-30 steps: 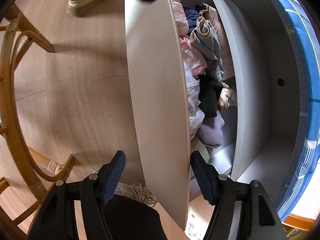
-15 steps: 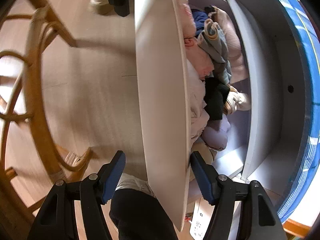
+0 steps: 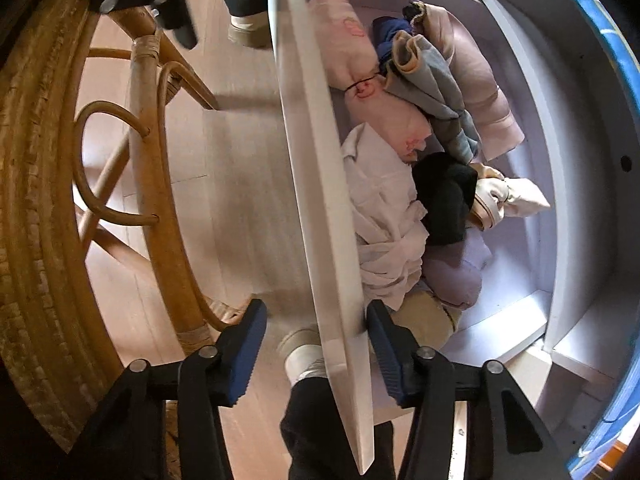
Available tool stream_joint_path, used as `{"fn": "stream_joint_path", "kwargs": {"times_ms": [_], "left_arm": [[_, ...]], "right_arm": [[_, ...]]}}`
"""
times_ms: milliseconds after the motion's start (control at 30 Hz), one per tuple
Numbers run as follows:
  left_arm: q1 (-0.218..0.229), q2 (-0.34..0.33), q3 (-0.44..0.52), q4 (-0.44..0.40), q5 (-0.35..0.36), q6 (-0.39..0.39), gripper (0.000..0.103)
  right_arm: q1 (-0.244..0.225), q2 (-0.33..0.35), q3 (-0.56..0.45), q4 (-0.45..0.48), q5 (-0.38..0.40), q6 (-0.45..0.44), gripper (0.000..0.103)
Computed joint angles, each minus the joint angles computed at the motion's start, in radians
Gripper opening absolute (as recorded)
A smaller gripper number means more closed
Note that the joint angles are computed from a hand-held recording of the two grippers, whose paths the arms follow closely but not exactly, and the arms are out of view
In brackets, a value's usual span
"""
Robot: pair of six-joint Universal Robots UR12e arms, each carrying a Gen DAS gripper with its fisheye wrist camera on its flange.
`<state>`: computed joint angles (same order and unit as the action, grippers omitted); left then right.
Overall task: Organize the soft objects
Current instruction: 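Reach both tools into the drawer over the soft items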
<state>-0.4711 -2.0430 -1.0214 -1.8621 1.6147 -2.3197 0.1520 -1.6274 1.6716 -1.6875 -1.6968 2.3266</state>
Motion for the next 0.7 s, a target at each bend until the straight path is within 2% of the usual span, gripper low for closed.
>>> {"fn": "stream_joint_path", "kwargs": {"times_ms": [167, 267, 367, 400, 433, 500, 567, 600, 667, 700], "left_arm": [[0.009, -0.020, 0.047, -0.059, -0.032, -0.009, 0.103], [0.029, -0.050, 0.109, -0.104, -0.083, -0.035, 0.102], [0.046, -0.053, 0.143, -0.058, -0.140, -0.065, 0.102], [0.057, -0.064, 0.172, -0.050, -0.193, -0.096, 0.102], [0.064, -0.066, 0.181, -0.035, -0.213, -0.116, 0.103], [0.071, -0.075, 0.200, 0.041, -0.238, -0.206, 0.103], [0.071, -0.078, 0.201, 0.098, -0.225, -0.276, 0.103], [0.071, -0.088, 0.215, 0.123, -0.211, -0.343, 0.103], [0.082, -0.104, 0.237, 0.128, -0.245, -0.462, 0.103], [0.090, -0.116, 0.257, 0.117, -0.281, -0.527, 0.103]], "right_arm": [[-0.072, -0.010, -0.051, 0.039, 0.222, 0.066, 0.052], [-0.095, -0.010, -0.058, -0.013, 0.247, 0.152, 0.052], [-0.121, 0.000, -0.074, -0.046, 0.248, 0.277, 0.052], [-0.126, 0.003, -0.078, -0.051, 0.241, 0.311, 0.052], [-0.133, 0.002, -0.071, -0.063, 0.235, 0.327, 0.052], [-0.140, 0.005, -0.071, -0.084, 0.186, 0.406, 0.052], [-0.145, 0.015, -0.074, -0.085, 0.113, 0.492, 0.052], [-0.144, 0.018, -0.075, -0.081, 0.080, 0.523, 0.052], [-0.141, 0.043, -0.093, -0.038, -0.027, 0.618, 0.052], [-0.145, 0.049, -0.099, -0.025, -0.039, 0.642, 0.052]]}}
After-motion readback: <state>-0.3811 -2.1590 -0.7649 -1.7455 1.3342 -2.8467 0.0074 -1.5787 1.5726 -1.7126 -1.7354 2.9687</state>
